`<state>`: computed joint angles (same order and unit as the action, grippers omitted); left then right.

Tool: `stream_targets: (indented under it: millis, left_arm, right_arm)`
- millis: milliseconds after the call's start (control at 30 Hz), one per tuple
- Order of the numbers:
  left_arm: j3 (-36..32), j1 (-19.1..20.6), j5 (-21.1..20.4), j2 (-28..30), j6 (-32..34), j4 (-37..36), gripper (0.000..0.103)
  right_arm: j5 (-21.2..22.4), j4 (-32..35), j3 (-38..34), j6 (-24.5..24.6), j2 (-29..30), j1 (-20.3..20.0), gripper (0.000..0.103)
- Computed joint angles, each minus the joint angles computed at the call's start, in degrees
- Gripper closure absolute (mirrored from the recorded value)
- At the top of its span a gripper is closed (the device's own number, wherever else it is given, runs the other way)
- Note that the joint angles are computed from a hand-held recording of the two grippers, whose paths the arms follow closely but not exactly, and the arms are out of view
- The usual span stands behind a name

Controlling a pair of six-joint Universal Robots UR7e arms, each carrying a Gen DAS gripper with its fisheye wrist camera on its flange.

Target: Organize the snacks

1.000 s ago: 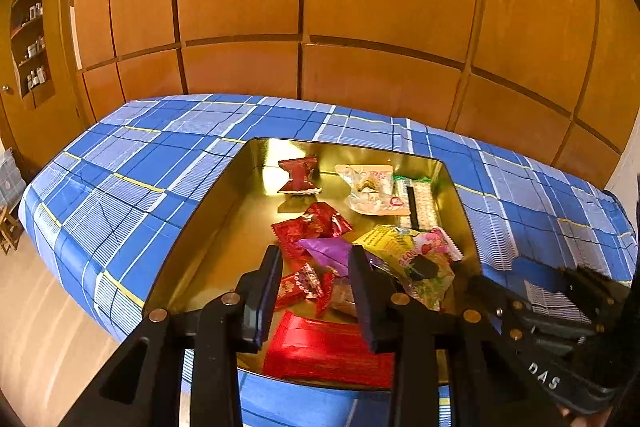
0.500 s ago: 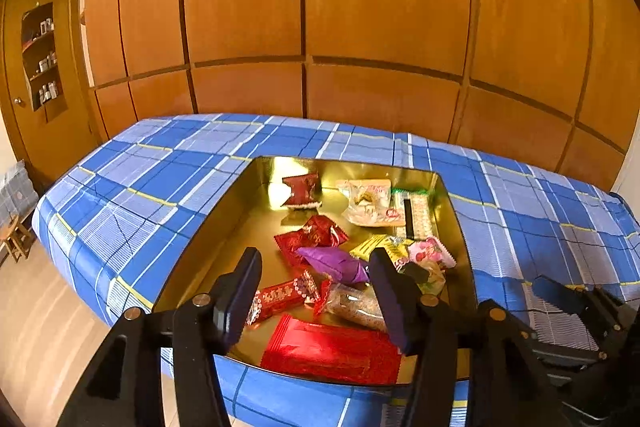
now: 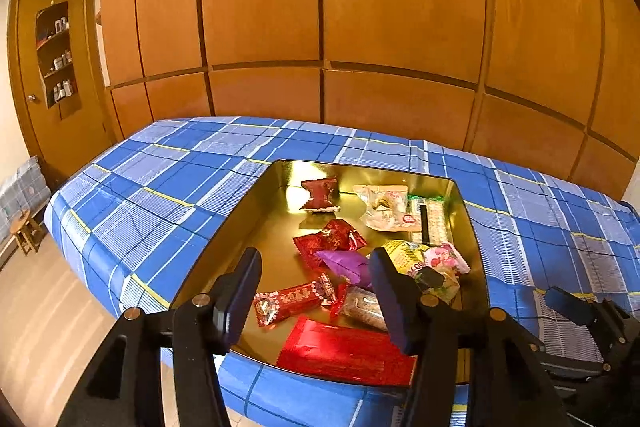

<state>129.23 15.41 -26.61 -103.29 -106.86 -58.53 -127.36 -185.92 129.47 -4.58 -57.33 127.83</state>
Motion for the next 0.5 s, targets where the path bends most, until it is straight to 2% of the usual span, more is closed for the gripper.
stream_targets:
  millis: [500]
  left_arm:
    - [0.58, 0.57, -0.19, -0.65, 1.87, -2.04, 0.046]
  right_arm:
    - [-0.86, -0.67, -0.06, -0.4, 0.55, 0.51, 0.026]
